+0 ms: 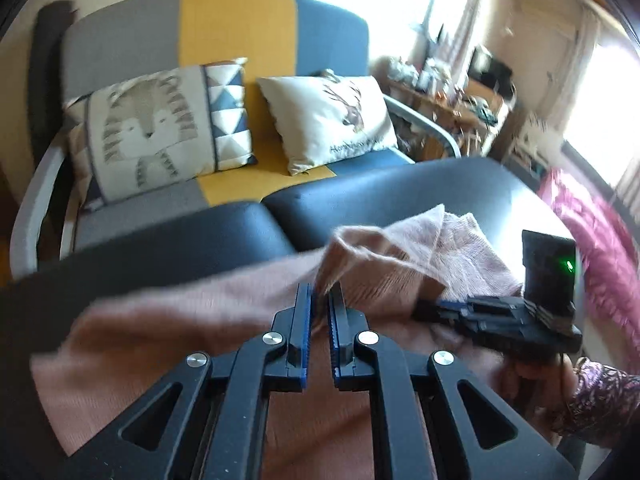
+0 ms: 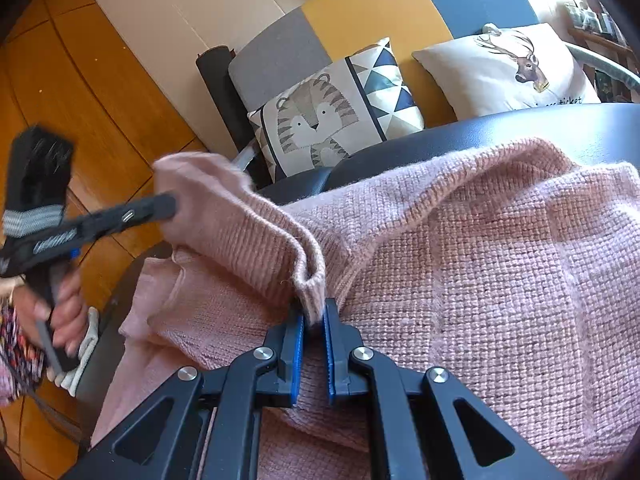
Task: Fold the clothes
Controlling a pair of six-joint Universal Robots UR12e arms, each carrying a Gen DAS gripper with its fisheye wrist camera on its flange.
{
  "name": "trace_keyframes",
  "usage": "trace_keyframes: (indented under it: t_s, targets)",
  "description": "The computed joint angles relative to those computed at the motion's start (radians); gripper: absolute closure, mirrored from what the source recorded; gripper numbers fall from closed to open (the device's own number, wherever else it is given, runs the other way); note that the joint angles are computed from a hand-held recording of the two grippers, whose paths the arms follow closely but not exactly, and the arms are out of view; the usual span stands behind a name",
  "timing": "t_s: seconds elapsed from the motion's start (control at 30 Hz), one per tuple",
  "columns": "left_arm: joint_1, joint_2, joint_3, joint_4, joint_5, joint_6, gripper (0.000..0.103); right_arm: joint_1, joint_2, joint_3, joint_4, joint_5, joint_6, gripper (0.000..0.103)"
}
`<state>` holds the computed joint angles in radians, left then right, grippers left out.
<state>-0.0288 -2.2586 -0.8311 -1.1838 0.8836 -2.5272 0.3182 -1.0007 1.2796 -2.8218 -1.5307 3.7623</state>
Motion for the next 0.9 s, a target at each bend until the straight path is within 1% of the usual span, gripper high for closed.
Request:
trace_keyframes:
  t_s: [0.1,0.17,0.23,0.3,0.37,0.47,0.53,0.6,0.63,0.67,0.73,0.8,0.87,0.9]
  targets:
    - [0.020,0.052,-0.112,0.008,0.003,-0.008,0.095,-0.003,-0.001,0.007,-0.020,0.007,0.018,0.097]
    - [0.028,0.073,-0.162,0.004,0.027,-0.025,0.095,-0.008,-0.005,0.019,-0.046,0.015,0.043,0.096]
    - [0.037,0.078,-0.185,-0.019,0.026,-0.067,0.095,-0.011,-0.008,0.032,-0.075,0.020,0.069,0.089]
    - [0.051,0.083,-0.207,-0.023,-0.010,-0.140,0.095,-0.016,-0.013,0.049,-0.120,0.030,0.096,0.085]
    - [0.065,0.083,-0.215,-0.016,-0.059,-0.238,0.095,-0.018,-0.018,0.067,-0.164,0.029,0.127,0.084]
    - [0.083,0.066,-0.203,-0.042,-0.177,-0.371,0.094,-0.024,-0.023,0.092,-0.244,0.046,0.168,0.083]
    - [0.085,0.047,-0.182,-0.060,-0.226,-0.452,0.089,-0.027,-0.025,0.104,-0.291,0.050,0.185,0.082]
    - [0.084,0.029,-0.160,-0.080,-0.263,-0.519,0.083,-0.029,-0.028,0.110,-0.305,0.043,0.199,0.081]
    - [0.082,0.021,-0.148,-0.101,-0.274,-0.538,0.079,-0.029,-0.030,0.113,-0.309,0.038,0.205,0.081]
    - [0.080,0.013,-0.137,-0.122,-0.287,-0.554,0.078,-0.030,-0.031,0.116,-0.314,0.034,0.212,0.081]
    - [0.076,0.007,-0.130,-0.135,-0.308,-0.574,0.078,-0.033,-0.033,0.123,-0.334,0.034,0.225,0.081]
    - [0.071,0.002,-0.124,-0.140,-0.319,-0.588,0.076,-0.036,-0.036,0.135,-0.376,0.028,0.248,0.081]
    - [0.062,-0.001,-0.118,-0.124,-0.306,-0.611,0.060,-0.041,-0.038,0.149,-0.418,0.019,0.281,0.081]
    - [0.059,-0.003,-0.117,-0.117,-0.300,-0.625,0.058,-0.042,-0.040,0.155,-0.426,0.012,0.297,0.079]
